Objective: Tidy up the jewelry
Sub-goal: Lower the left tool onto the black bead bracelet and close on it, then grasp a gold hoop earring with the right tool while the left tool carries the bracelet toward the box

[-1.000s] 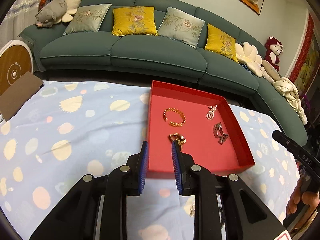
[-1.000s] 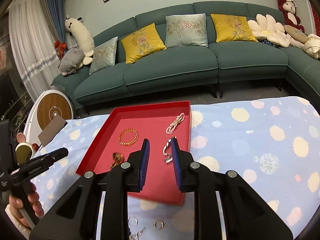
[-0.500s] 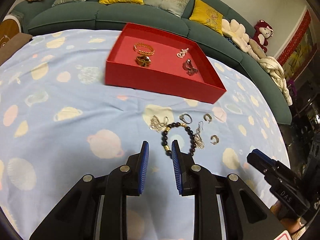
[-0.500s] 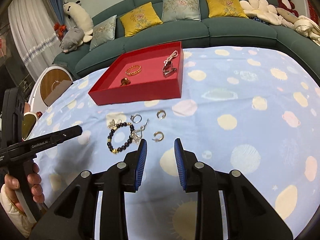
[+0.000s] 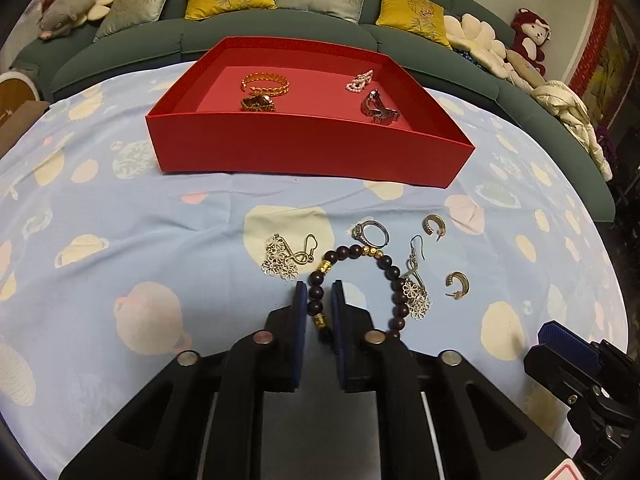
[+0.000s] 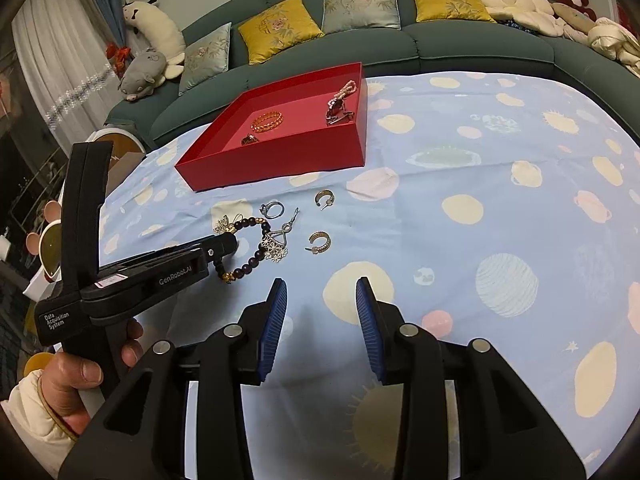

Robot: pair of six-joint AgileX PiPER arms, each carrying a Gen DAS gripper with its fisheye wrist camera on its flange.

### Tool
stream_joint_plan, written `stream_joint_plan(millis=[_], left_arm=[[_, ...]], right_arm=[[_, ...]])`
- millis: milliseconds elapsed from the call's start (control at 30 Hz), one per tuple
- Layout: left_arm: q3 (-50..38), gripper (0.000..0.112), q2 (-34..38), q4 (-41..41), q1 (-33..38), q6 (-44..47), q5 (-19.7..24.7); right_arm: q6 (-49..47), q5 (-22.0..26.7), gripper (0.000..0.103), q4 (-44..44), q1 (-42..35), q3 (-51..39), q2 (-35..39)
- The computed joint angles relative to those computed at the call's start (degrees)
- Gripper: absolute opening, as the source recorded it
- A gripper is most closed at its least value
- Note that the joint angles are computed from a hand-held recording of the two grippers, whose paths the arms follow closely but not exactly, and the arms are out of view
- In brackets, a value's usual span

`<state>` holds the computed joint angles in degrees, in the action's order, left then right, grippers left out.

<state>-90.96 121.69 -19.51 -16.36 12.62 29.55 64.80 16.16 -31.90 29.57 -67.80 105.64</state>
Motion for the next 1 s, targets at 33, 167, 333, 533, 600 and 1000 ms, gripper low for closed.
stream_joint_plan(millis=[33, 167, 333, 533, 600, 1000], left_arm=[[0.14, 0.006, -0.08, -2.21, 0.47, 2.12, 0.39], [2.07, 0.005, -1.59, -6.46, 1.50, 6.89, -0.01], [5.84, 0.005, -6.24, -14.62, 3.49, 14.51, 0.21], [9.37, 0.005, -12.47, -21.08, 6.43, 20.54, 2.07], [9.96, 0.005, -13.71, -21.13, 7.06, 20.88, 2.24], [12.32, 0.005, -14.99, -22.08, 9.32, 21.44, 2.82]], right_arm=[[-0.54, -0.11, 0.035, 0.55, -0.10, -0.15, 0.22], [-1.12, 0.03, 0.035, 1.05, 0.11, -0.77, 0.91], [-2.41, 0.27, 0.035, 1.89, 0.20, -1.44, 1.44], [-5.17, 0.91, 0.035, 3.64, -0.05, -3.20, 2.48], [-6.35, 1.64, 0.035, 4.21, -0.15, -4.67, 3.21], [-15.26, 8.66, 0.035, 8.60, -1.24, -16.85, 12.20]])
